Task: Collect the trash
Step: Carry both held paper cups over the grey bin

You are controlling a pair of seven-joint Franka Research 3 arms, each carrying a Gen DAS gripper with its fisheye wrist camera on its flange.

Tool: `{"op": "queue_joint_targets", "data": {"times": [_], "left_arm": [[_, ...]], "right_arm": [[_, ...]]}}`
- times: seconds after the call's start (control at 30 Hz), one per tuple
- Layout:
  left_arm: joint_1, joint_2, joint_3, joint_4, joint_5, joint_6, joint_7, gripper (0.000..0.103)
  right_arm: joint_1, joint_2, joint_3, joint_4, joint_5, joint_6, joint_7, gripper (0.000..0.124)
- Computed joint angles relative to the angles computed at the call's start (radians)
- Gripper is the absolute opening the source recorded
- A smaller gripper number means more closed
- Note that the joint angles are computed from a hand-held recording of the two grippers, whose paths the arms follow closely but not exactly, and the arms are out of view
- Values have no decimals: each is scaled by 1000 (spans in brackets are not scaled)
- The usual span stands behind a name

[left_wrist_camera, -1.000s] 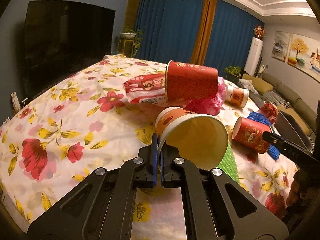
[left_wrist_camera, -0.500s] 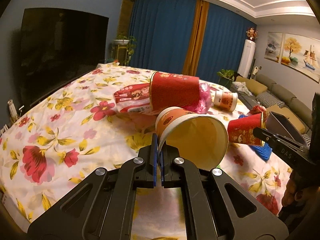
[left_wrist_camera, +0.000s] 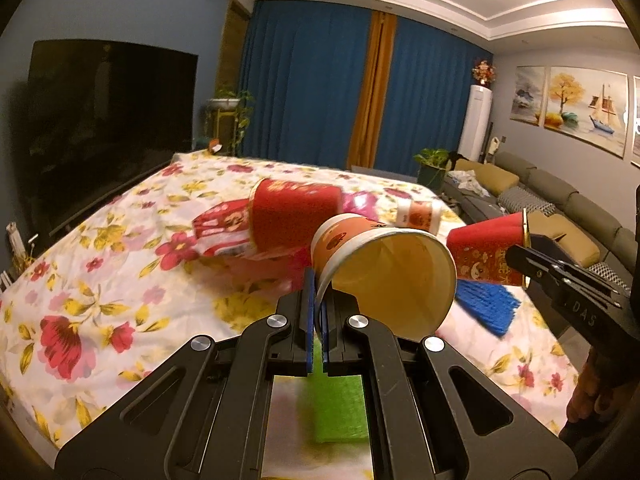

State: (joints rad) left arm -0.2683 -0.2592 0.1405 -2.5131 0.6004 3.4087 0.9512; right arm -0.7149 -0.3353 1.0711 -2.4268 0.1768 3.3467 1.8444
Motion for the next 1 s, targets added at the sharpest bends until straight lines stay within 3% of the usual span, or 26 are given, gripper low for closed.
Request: {"op": "queue_joint_targets", "data": {"times": [0.1, 0.37, 1.0], "left_arm": [[11, 4, -36, 11, -11, 9, 3, 2], [18, 20, -109, 46, -16, 23, -2, 2], [30, 160, -332, 229, -95, 8, 66, 2]], "right_arm": [[64, -19, -68, -27, 6, 10, -9, 4], [156, -75, -172, -87, 73, 29, -58, 4], [134, -224, -260, -224, 201, 62, -103, 4]]}}
